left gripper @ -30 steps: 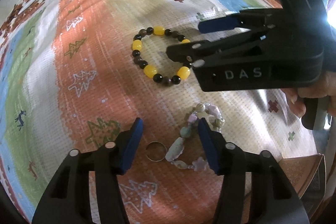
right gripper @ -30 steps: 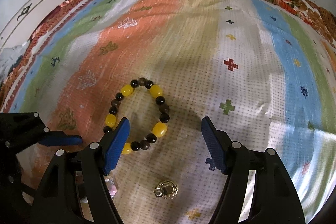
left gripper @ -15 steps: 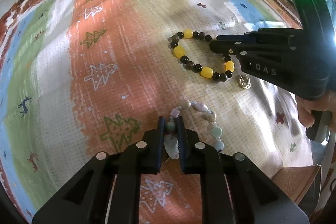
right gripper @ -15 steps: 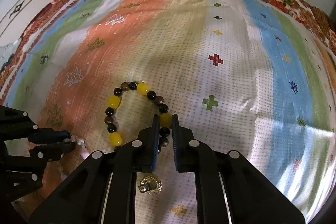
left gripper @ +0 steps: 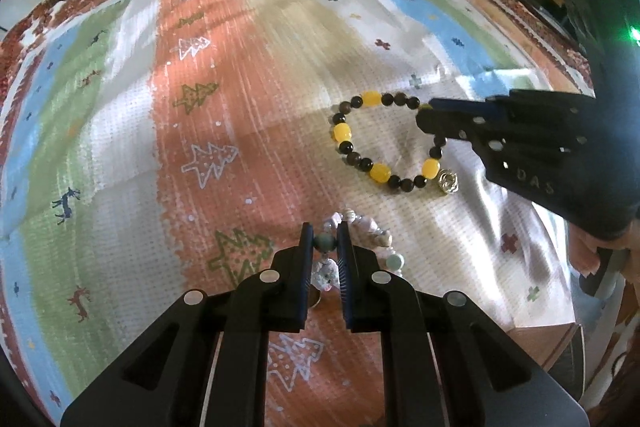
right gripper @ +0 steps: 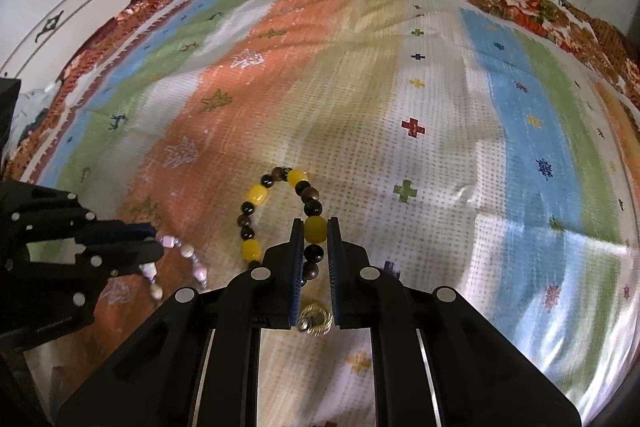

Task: Organize jewelry
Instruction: 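Lift the pastel bracelet with the left tool while the right tool carries the yellow-black bracelet toward the tin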

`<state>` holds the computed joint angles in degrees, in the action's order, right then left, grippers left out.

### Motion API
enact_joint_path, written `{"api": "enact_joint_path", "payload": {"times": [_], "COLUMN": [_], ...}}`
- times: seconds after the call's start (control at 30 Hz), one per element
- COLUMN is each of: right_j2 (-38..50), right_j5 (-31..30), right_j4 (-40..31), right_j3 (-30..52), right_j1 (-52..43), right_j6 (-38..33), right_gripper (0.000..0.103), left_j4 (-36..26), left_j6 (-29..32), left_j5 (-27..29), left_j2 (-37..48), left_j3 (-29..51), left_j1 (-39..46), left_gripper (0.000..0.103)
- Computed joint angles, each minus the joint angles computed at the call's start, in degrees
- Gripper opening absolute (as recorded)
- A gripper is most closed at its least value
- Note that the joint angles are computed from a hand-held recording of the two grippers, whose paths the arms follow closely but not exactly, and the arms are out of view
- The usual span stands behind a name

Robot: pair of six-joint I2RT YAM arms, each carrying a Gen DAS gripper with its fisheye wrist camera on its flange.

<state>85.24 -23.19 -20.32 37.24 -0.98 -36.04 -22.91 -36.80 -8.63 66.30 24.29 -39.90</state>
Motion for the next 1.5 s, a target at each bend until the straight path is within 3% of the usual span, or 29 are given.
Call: {"api": "enact_joint_path", "payload": {"times": [0.67, 1.27, 1.5], "right_j2": [-12.62, -23.01, -23.38], "right_j5": [-5.16, -10.65, -12.83], "right_j4": [-11.43, -24.11, -30.73], "right_j3": [-1.93, -2.94, -2.41], "right_j1": [-5.3, -13.04, -18.59], "right_j6": [-6.19, -13.86, -19.93], "right_gripper": [0.012, 0.012, 0.012], "left_j4": [-10.94, -19.94, -23.66], "left_j6": [-10.16, -21.98, -26.49], "left_j5": [-6.71, -13.62, -16.93], "left_j2": [-9.42, -9.08, -9.03], "left_j3": [3.07, 7.72, 9.83], "left_j1": [-7.25, -17.31, -23.14], "left_gripper": [0.011, 0.011, 0.011]}}
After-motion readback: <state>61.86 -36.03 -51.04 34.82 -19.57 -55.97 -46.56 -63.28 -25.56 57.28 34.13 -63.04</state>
